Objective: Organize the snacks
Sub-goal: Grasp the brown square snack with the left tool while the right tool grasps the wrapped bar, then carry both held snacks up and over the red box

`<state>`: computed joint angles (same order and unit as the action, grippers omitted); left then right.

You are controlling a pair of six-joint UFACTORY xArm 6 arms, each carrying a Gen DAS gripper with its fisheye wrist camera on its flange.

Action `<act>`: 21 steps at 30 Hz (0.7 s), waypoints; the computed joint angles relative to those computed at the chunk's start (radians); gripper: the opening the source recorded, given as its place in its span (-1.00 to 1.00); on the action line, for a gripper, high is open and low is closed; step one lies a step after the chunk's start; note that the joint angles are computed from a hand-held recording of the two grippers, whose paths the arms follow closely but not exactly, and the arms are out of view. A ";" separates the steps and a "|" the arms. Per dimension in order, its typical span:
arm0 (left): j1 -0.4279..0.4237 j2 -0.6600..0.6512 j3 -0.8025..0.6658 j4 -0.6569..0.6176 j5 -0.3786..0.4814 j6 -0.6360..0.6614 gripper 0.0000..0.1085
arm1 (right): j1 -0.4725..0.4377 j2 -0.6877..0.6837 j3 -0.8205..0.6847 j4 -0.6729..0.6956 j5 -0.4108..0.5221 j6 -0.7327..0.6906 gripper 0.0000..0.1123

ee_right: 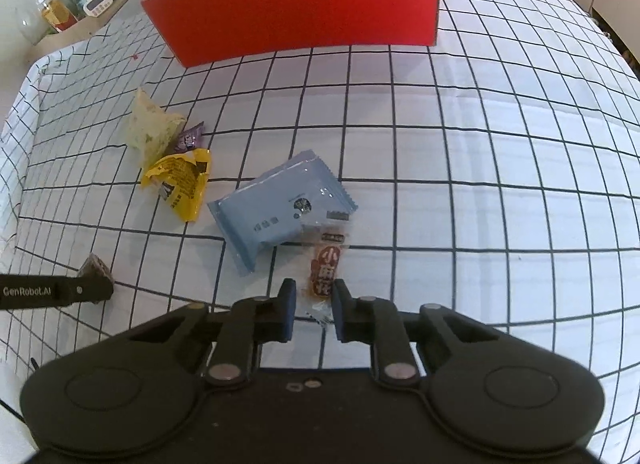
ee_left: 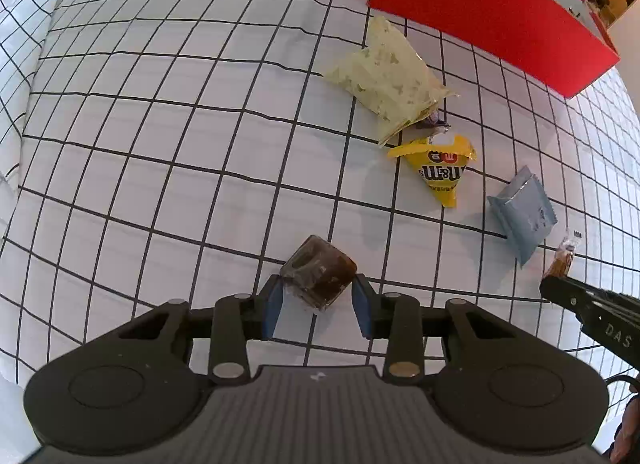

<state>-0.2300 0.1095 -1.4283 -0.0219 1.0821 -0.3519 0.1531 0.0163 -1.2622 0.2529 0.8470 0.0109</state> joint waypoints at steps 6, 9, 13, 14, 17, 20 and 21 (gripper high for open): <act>0.003 -0.047 0.015 -0.007 -0.011 0.000 -0.33 | -0.021 -0.064 0.041 0.047 -0.008 -0.061 -0.70; -0.001 -0.069 0.006 -0.002 -0.017 0.006 -0.33 | -0.027 -0.095 0.054 0.060 -0.013 -0.091 -0.70; -0.012 -0.082 -0.029 0.009 -0.019 0.009 -0.33 | -0.037 -0.121 0.048 0.088 -0.007 -0.126 -0.70; -0.014 -0.082 -0.040 0.005 -0.019 0.014 -0.33 | -0.040 -0.125 0.043 0.093 -0.006 -0.137 -0.70; -0.025 -0.076 -0.077 0.004 -0.013 0.022 -0.33 | -0.048 -0.129 0.017 0.106 0.003 -0.165 -0.70; -0.040 -0.065 -0.118 0.015 -0.006 0.031 -0.33 | -0.053 -0.126 -0.013 0.116 0.007 -0.190 -0.70; -0.045 -0.057 -0.136 0.018 -0.002 0.031 -0.33 | -0.055 -0.122 -0.028 0.119 0.008 -0.199 -0.70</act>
<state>-0.2752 0.0526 -1.5640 -0.0040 1.0802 -0.3213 0.0986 -0.1059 -1.2902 0.3716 0.8553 -0.1877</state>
